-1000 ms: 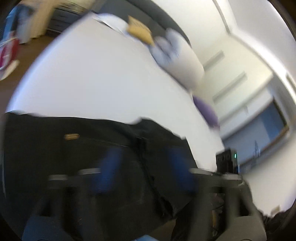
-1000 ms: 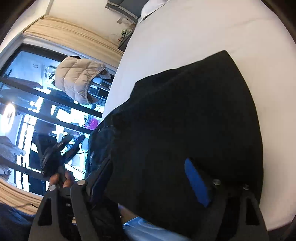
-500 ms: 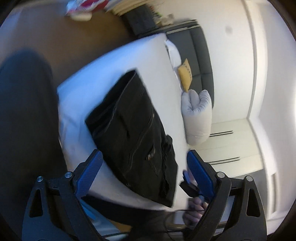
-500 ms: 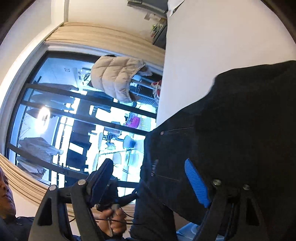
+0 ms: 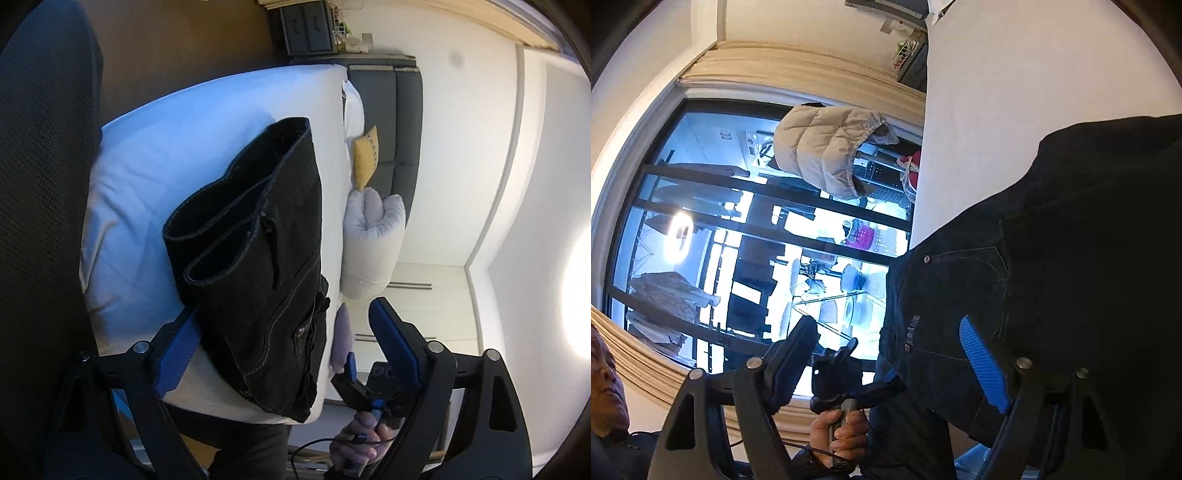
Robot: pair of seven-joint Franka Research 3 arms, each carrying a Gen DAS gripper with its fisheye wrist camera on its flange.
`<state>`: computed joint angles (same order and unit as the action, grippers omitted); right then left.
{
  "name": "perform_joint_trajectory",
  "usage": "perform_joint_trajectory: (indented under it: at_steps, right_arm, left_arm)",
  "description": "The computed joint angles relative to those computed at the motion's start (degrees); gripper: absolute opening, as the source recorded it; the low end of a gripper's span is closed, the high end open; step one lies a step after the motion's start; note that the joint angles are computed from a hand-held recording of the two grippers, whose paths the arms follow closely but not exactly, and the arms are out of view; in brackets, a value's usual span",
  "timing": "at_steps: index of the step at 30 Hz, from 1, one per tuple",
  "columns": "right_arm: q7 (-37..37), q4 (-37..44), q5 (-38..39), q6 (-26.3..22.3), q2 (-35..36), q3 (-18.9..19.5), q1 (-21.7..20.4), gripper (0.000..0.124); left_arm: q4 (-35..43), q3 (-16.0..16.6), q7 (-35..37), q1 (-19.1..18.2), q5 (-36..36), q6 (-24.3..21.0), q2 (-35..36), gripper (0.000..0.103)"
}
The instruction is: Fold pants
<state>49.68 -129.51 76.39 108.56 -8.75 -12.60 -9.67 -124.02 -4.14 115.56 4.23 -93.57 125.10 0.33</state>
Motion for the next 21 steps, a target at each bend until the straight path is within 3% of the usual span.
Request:
perform_joint_trajectory:
  at_steps: [3,5,11,21]
  right_arm:
    - [-0.32,-0.09,0.38,-0.39,0.09,-0.04,-0.01,0.083]
    - [-0.16,0.04,0.45,-0.49,0.13,0.04,0.02,0.083]
    - [-0.49,0.0,0.39,-0.55,-0.09,0.07,0.08,0.083]
    - [-1.19,-0.28,1.37,-0.83,0.05,0.27,0.46,0.083]
  left_arm:
    - [-0.5,0.12,-0.26,0.24,-1.31,-0.42,0.04,0.08]
    - [-1.92,0.12,-1.76,0.19,-1.82,-0.06,-0.93,0.071]
    - [-2.13,0.47,-5.81,-0.35,4.25,-0.28,-2.08,0.072]
    - [-0.21,0.03,-1.57,0.14,-1.83,-0.22,0.91,0.079]
